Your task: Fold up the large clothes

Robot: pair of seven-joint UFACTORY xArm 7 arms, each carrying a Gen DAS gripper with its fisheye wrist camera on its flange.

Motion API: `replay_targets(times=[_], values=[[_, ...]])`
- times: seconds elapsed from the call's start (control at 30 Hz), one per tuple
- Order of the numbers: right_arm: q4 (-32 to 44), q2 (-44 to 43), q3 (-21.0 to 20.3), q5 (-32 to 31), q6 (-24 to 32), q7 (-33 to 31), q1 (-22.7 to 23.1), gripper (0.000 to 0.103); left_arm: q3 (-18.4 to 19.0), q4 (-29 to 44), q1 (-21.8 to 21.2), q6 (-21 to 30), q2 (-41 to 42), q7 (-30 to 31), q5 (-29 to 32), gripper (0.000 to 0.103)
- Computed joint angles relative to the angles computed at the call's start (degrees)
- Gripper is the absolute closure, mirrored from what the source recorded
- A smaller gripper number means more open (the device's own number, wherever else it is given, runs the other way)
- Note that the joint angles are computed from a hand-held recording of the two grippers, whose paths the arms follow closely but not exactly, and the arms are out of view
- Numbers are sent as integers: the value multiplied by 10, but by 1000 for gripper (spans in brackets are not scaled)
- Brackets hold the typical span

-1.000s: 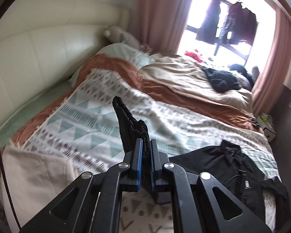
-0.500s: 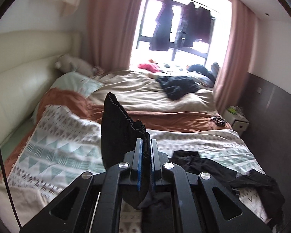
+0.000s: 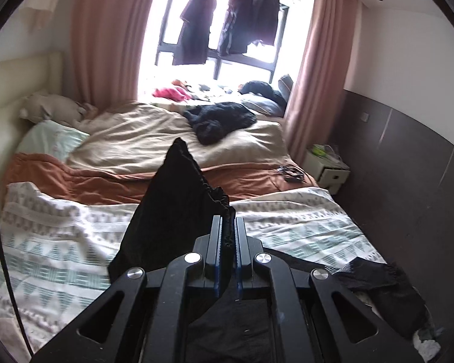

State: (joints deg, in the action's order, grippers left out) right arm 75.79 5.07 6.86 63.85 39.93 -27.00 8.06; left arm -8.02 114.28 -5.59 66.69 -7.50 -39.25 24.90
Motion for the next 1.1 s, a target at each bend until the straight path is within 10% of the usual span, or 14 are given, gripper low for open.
replay_targets(times=[0.37,0.9,0.97,1.03,1.1], values=[[14,34,-15,-32,-14,98,-42,30,24,190,-81,21,211,26,-8,94],[54,88,3,13,27,134,-90,30,43,249,-93,-17,374,80,-227,89],[54,91,3,32,32,131,-98,30,46,229,-96,-20,370,76,-237,74],[47,89,0,44,26,131,-103,30,46,159,-96,-54,332,73,-245,8],[41,85,-3,53,17,132,-107,30,47,67,-92,-107,277,67,-249,0]])
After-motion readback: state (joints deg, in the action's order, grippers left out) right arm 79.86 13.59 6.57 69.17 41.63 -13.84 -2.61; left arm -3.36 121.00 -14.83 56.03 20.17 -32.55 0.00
